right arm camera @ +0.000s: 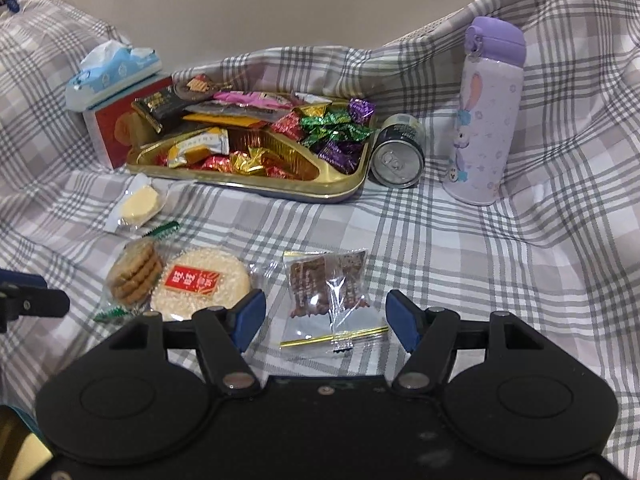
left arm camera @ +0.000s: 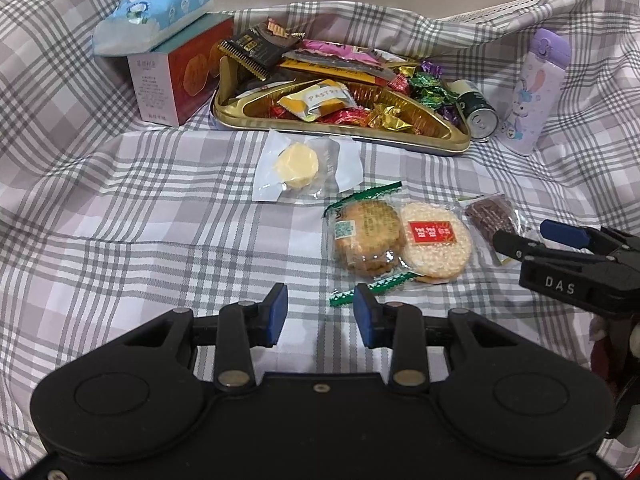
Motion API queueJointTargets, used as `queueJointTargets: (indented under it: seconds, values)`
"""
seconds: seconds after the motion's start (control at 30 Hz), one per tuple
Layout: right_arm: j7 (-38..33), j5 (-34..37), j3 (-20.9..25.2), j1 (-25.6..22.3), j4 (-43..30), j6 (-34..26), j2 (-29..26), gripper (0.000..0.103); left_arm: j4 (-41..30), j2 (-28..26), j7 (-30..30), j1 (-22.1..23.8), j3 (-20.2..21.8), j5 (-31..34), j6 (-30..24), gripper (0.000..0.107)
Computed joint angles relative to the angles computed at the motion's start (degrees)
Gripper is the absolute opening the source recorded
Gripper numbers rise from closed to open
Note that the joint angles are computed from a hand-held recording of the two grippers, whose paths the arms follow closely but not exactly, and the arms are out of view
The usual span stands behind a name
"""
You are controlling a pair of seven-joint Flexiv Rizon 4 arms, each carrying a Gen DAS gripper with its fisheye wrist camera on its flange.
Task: Organize snacks
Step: 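Grasp the brown-filled clear packet with the right tool while the left tool reaches the round biscuit pack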
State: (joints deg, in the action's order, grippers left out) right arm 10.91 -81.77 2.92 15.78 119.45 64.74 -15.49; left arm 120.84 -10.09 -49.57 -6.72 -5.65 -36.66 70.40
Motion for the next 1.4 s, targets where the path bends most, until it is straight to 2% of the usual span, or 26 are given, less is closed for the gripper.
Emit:
queueJointTargets:
  seconds: [0.33,0.7,0.8,0.9,0.97,1.2,1.4]
  values:
    - [-3.32,-0.05,-0.25,0.91,-0.77,-2.16,-1.76,0.070,-1.85,-1.58,-5.44,0.06,1.12,6.29,-1.13,0.045]
    - [-4.24,-1.41,-1.39,1.05,-2.47,-3.03,-3.69,0.069,-3.05,-2.31,-8.45,0.56,1.36,10.22,-2.19,0.045]
    - [-4.19,-4.07,-1.99,1.08,-3.30,-3.98,-4.47,0.068,-3.09,-2.31,-8.38,0.81,1.15,10.27,-2.35,0.045]
    - [-2.91,-8.44,-2.34,-0.02,-3.66,-2.38,-4.92,0.065,-3.10,-2.29,-8.36,0.90,1.08,10.29,-2.38,0.045]
    - [-2.68,-9.87,-2.03,-1.24,-3.79,-0.01,-5.02,0.051,-3.05,-2.27,-8.31,0.94,1.01,10.18,-2.37,0.045]
    - [-0.21,-9.97,-1.08,-2.60,-2.61,1.89,-3.86,0.050,-4.19,-2.41,-7.78,1.28,0.58,8.75,-3.66,0.045]
    - [2.15,-10.90,-0.32,-3.07,-0.71,2.15,-2.28,0.050,-6.26,-3.51,-6.68,1.40,-0.25,7.04,-2.46,0.045]
